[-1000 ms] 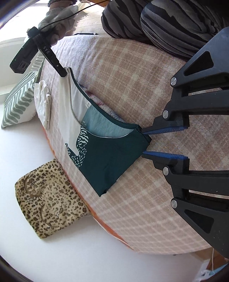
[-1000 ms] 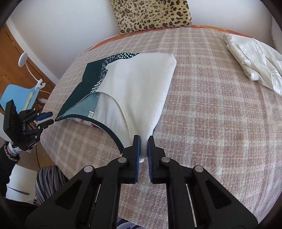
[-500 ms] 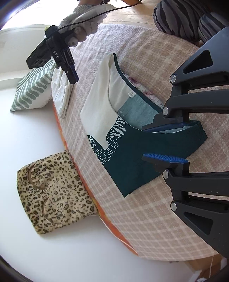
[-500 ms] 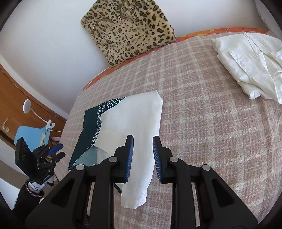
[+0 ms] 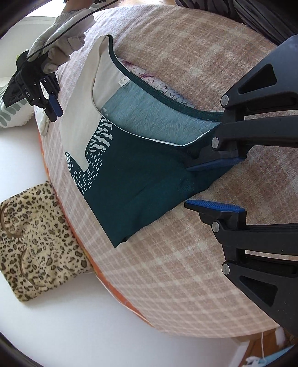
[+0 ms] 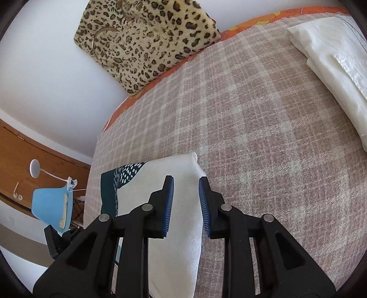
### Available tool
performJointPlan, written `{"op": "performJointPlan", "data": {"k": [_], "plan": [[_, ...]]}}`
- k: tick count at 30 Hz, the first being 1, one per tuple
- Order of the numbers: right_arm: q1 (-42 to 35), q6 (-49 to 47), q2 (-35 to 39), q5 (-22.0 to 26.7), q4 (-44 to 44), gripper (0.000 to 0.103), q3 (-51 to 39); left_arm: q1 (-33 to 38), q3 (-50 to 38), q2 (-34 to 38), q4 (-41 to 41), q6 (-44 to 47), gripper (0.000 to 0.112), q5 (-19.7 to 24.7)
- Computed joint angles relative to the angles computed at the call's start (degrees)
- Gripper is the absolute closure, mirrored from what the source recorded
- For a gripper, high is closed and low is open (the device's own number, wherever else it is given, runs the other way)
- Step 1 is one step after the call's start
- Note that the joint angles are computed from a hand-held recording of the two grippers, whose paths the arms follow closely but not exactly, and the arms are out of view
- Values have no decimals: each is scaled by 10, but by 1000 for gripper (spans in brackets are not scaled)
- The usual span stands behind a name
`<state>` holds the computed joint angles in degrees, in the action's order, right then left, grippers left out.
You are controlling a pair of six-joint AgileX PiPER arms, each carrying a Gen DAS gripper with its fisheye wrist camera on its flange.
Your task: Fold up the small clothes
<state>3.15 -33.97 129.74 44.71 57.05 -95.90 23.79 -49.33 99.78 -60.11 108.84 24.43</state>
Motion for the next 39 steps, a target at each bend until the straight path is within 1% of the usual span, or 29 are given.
{"op": "performJointPlan", "data": {"k": [1,2,3,5,7,9,12,14,15,18,21,23,24,27,29,30,32,33,34,35,36,37,38,39], "plan": [[1,10,6,4,-7,74,-9,5,-4,-4,-7,-3,87,13],[0,14,12,12,-8,65,-17,9,-9,-9,-15,-7,87,27],[-1,18,15,16,-10,62,-19,9,-11,-16,-30,-3,87,35],[-5,12,19,23,-1,61,-18,-1,-13,-26,-60,15,87,44],[-11,1,22,32,17,61,-13,-24,-22,-22,-59,10,87,36],[-21,-24,35,68,56,61,-16,-49,-34,-4,-26,-18,87,21],[-29,-62,42,99,108,62,-15,-68,-41,26,14,-47,87,-20],[-36,-83,51,125,148,63,-21,-63,-32,36,4,-26,86,-35],[-36,-83,52,125,153,63,-24,-52,-27,33,-17,-5,86,-23],[-40,-67,63,122,154,63,-41,-32,-22,33,-29,7,86,-5],[-48,-58,82,148,149,63,-52,-30,-19,32,-40,20,86,-2],[-50,-72,92,174,161,63,-50,-29,-19,32,-44,28,86,-2],[-49,-80,93,179,168,63,-48,-27,-17,33,-53,38,86,-1],[-47,-88,104,173,199,63,-63,-25,-13,33,-75,60,86,0],[-46,-54,134,175,209,63,-110,-26,-5,30,-96,82,86,-6],[-44,-32,149,175,206,63,-137,-26,-4,30,-100,89,86,-7],[-36,1,163,159,183,64,-176,-25,-5,30,-95,83,86,-4],[-33,14,167,152,173,66,-189,-24,-7,31,-92,81,86,-1],[-30,28,167,143,160,71,-197,-22,-7,32,-93,83,86,1],[-28,35,161,132,152,77,-192,-21,-4,30,-99,90,86,2],[-30,27,156,129,161,81,-181,-21,-2,29,-103,96,86,1],[-32,10,147,122,170,82,-164,-20,-1,29,-108,102,86,2],[-34,-9,131,101,177,82,-137,-20,-1,29,-108,104,86,3],[-38,-12,125,92,179,82,-123,-18,-3,30,-107,102,86,5]]}}
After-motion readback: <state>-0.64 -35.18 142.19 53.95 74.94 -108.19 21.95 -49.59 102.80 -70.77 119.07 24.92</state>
